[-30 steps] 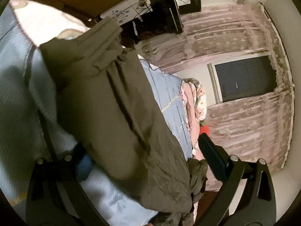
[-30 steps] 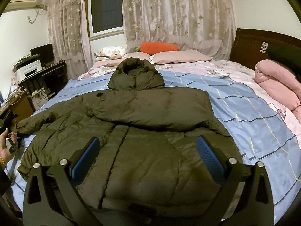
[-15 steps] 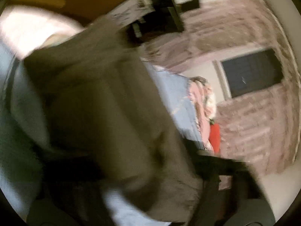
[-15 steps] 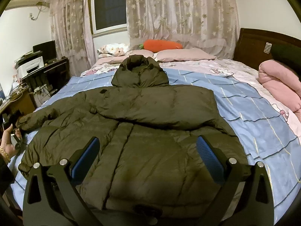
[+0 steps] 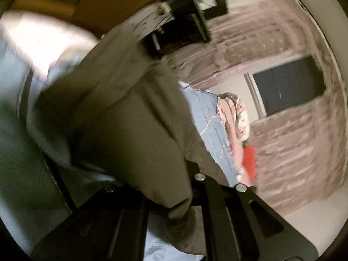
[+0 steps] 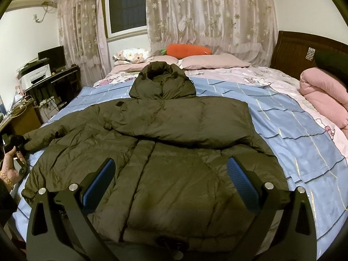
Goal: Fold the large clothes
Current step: 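Lift the grasped sleeve with the left tool and fold it over the jacket body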
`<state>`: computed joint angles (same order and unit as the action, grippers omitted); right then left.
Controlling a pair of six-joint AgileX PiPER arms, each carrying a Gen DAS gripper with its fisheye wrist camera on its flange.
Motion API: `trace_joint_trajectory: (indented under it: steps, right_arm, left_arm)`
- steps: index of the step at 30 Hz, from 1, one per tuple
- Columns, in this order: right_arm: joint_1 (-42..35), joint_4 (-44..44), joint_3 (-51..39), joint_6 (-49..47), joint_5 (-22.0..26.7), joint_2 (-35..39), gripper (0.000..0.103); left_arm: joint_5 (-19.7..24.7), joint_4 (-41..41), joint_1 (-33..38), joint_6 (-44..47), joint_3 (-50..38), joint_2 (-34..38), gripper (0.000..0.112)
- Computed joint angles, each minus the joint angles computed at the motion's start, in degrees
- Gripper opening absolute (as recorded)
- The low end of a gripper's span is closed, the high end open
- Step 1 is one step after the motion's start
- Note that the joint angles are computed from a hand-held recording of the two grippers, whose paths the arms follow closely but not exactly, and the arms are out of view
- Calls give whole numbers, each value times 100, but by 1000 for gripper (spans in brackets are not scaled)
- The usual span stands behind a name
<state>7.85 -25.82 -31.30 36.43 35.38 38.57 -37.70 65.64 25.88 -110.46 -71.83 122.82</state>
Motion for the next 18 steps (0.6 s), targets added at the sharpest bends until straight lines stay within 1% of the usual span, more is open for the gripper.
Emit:
trace_joint_trajectory:
  steps: [2, 6, 10, 12, 14, 16, 18]
  right_arm:
    - [32, -49, 15, 70, 4, -14, 102]
    - [126, -162, 43, 227, 32, -24, 102]
    - [50, -68, 19, 114, 8, 1, 102]
    - [23, -33, 29, 126, -5, -11, 102]
    - [-206, 239, 22, -164, -89, -3, 102]
    - [-479, 609, 22, -503, -199, 8, 102]
    - [-846, 1169, 6, -1092, -307, 42, 102]
  left_arm:
    - [215, -157, -114, 490, 119, -308, 4]
    - [368, -239, -241, 727, 210, -657, 4]
    - [897, -261, -528, 1147, 251, -1070, 4]
    - [1323, -378, -794, 1603, 229, -1326, 4]
    - [1477, -543, -981, 1996, 281, -1511, 4]
    - [1826, -577, -1280, 2301, 229, -1747, 4]
    - [2122, -642, -1569, 2585, 196, -1940, 4]
